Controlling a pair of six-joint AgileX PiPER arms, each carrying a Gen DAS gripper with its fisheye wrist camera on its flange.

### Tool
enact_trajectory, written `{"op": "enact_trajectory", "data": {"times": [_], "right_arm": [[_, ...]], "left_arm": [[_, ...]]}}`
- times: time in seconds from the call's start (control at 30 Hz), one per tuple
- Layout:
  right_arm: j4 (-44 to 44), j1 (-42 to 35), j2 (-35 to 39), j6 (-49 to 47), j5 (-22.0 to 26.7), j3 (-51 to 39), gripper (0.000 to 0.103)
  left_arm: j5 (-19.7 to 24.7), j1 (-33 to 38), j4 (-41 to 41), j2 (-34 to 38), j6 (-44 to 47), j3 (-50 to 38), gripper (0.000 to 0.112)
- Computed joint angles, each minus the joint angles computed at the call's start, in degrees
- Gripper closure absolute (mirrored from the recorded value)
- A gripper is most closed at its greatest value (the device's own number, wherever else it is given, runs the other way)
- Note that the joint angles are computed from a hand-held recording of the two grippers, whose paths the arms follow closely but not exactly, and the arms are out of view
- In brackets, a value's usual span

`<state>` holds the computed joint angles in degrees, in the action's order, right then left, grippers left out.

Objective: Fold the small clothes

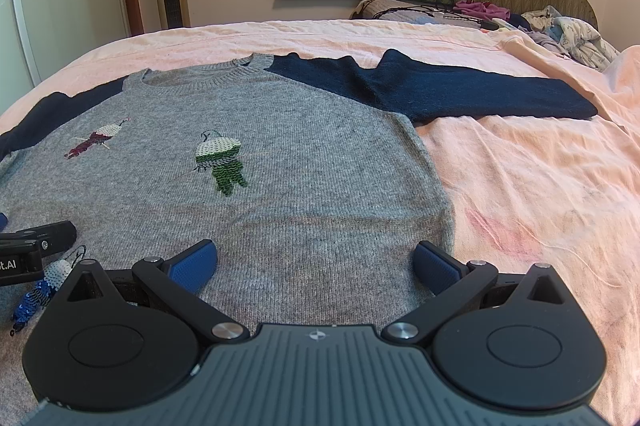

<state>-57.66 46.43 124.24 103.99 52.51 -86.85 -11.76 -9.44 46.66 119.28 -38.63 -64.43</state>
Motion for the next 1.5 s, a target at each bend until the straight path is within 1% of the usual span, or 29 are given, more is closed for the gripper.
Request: {"op": "enact_trajectory", "data": {"times": [0.23,0.3,0.33,1.27,1.4,1.47,1.5], "right_arm": [[0.0,0.0,0.0,0.0,0.0,-0.1,0.0],[0.0,0.0,0.0,0.0,0.0,-0.1,0.0],[0.0,0.0,0.0,0.0,0.0,-0.1,0.0],[0.2,-0.1,0.1,-0.6,-0.4,0.0,0.0],[0.6,-0.7,-1.3,-1.8,-2.1,1.2,0.0],[-0.1,-1.7,-3.8,-2.7,-5.7,4.3,0.0],[-1.8,-2.3,-5.4,-1.9,-7.5,6.4,0.0]], "left_arm": [[0.8,-1.3,-4.2,-0.2,3.4,0.2,0.009],[0.1,0.7,0.4,-0.3,0.4,0.2,0.009],[0.5,0.5,0.8,-0.1,0.1,-0.1,0.009],[0.5,0.7,1.5,0.4,-0.6,-0.7,0.009],[0.5,0.7,1.4,0.4,-0.6,-0.7,0.009],[0.5,0.7,1.4,0.4,-0.6,-0.7,0.009],[0.5,0.7,1.4,0.4,-0.6,-0.7,0.009]]}}
